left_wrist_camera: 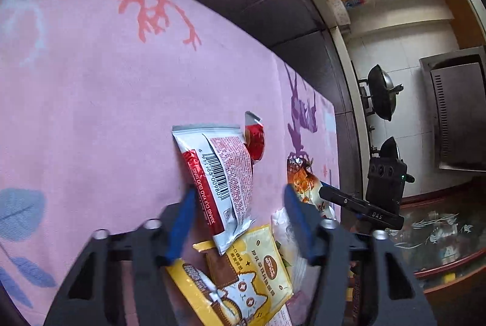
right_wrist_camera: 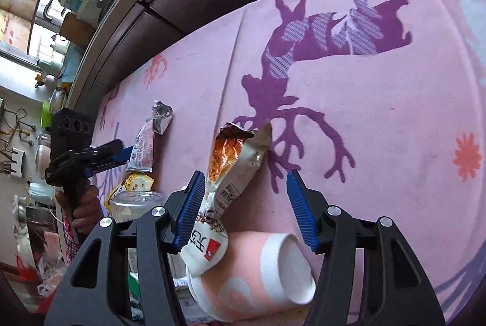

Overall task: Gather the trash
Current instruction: 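Grasp a red snack wrapper with left tool while right tool grasps a white wrapper, then carry both wrappers to the beige bin and open both tools to drop them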

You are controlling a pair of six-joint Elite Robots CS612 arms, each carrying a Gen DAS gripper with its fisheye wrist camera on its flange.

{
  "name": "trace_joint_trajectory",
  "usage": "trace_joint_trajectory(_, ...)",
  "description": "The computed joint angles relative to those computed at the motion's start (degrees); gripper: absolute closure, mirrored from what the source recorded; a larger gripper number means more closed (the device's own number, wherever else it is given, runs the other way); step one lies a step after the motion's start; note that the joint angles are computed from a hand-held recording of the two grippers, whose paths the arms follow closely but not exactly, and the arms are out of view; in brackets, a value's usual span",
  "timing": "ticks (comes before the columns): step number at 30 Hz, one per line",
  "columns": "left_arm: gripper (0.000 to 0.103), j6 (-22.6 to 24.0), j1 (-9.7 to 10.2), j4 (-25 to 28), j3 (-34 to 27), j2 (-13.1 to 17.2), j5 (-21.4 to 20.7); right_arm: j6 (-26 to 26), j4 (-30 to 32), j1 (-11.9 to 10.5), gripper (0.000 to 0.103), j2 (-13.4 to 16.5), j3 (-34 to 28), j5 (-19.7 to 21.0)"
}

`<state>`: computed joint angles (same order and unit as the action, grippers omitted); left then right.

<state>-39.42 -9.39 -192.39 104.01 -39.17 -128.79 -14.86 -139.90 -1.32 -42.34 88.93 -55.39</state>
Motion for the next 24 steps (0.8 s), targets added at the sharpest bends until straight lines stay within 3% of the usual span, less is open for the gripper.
trace_joint_trajectory(2, 0.063, 0.7, -0.02, 0.9, -0.2, 0.0, 0.1, -0.5, 0.4, 0.3, 0.047, 0.2, -0.2, 0.2)
trace_joint_trajectory(4, 0.086, 0.8, -0.05, 1.8, -0.6, 0.3, -0.3, -0.9, 0.5, 0.6, 0.047, 0.4, -0.3, 0.0)
trace_joint_trajectory(6, 0.096, 0.6, -0.12, 2.2, -0.8, 0.5, -0.5, -1.4, 0.4, 0.8, 0.058, 0.4, -0.2, 0.5)
trace_joint_trajectory(7, 0.101, 0.2, -0.17, 1.4, -0.7, 0.7, -0.4, -1.2, 0.3, 0.8, 0.073, 0.5, -0.1, 0.9)
trace_joint_trajectory(11, 0.102, -1.1, -0.32, -2.4, 0.1, 0.3, 1.0, 0.5, -6.1, 0.3, 0.084, -0.4, 2.4, 3.6)
trace_joint_trajectory(16, 0.102, -1.5, -0.34, -5.3, 1.8, -2.0, 3.4, 6.7, -21.6, -1.1, 0.085, -2.6, 7.2, 6.4)
trace_joint_trajectory(19, 0.102, -1.4, -0.65, -7.9, 3.4, -4.1, 5.3, 8.9, -27.3, -2.2, 0.086, -4.0, 9.7, 7.6)
trace_joint_trajectory(24, 0.102, 1.9, -3.16, -9.6, 6.5, -8.3, 8.5, 11.5, -33.0, -4.9, 0.087, -5.7, 13.8, 10.0)
